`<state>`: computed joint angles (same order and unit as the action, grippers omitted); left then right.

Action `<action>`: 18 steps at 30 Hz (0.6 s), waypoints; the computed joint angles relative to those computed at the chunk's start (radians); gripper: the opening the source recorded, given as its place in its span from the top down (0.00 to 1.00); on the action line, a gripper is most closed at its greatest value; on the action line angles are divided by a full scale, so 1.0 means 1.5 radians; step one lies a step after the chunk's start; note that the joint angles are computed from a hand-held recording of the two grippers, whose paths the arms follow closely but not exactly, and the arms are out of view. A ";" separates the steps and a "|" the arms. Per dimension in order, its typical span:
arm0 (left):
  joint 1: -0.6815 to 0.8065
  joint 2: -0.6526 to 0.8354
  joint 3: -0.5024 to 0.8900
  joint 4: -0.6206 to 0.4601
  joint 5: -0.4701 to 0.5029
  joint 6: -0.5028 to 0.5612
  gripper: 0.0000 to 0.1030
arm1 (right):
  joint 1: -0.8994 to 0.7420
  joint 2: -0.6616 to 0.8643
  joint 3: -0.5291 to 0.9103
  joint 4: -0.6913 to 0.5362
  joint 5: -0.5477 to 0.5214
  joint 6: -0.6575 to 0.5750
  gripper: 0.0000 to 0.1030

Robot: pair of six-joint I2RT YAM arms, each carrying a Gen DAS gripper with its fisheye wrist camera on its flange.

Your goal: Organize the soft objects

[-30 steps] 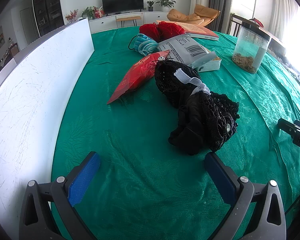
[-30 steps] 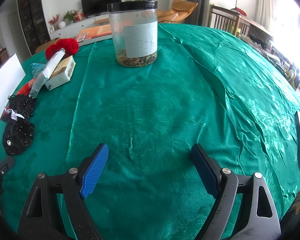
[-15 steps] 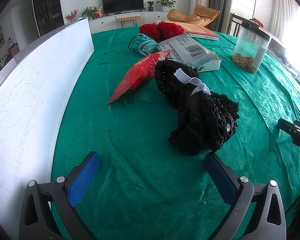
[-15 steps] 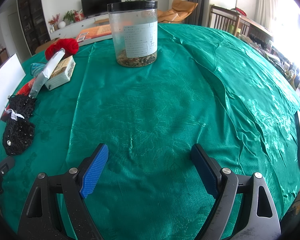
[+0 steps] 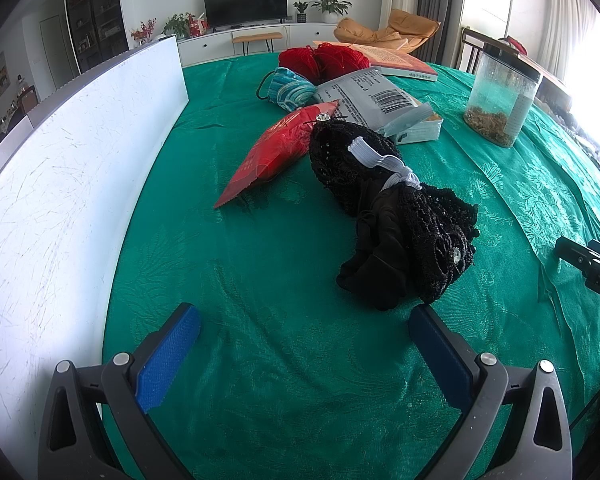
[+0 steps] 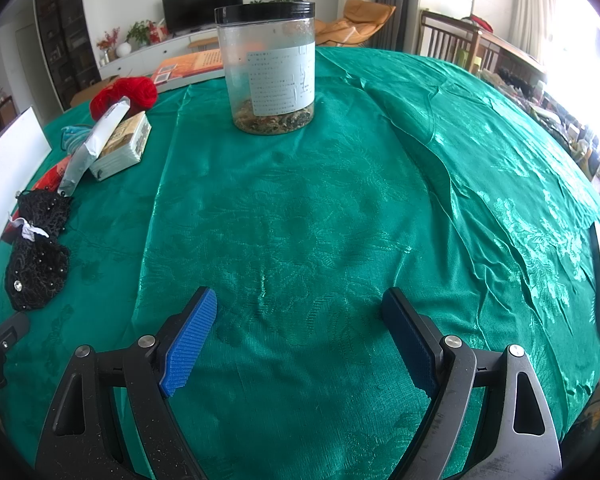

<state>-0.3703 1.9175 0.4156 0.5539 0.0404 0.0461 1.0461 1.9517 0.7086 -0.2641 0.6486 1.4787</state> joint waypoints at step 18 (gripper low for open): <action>0.026 -0.016 -0.026 0.014 0.022 0.031 0.00 | -0.001 0.003 0.003 0.001 0.000 -0.002 0.15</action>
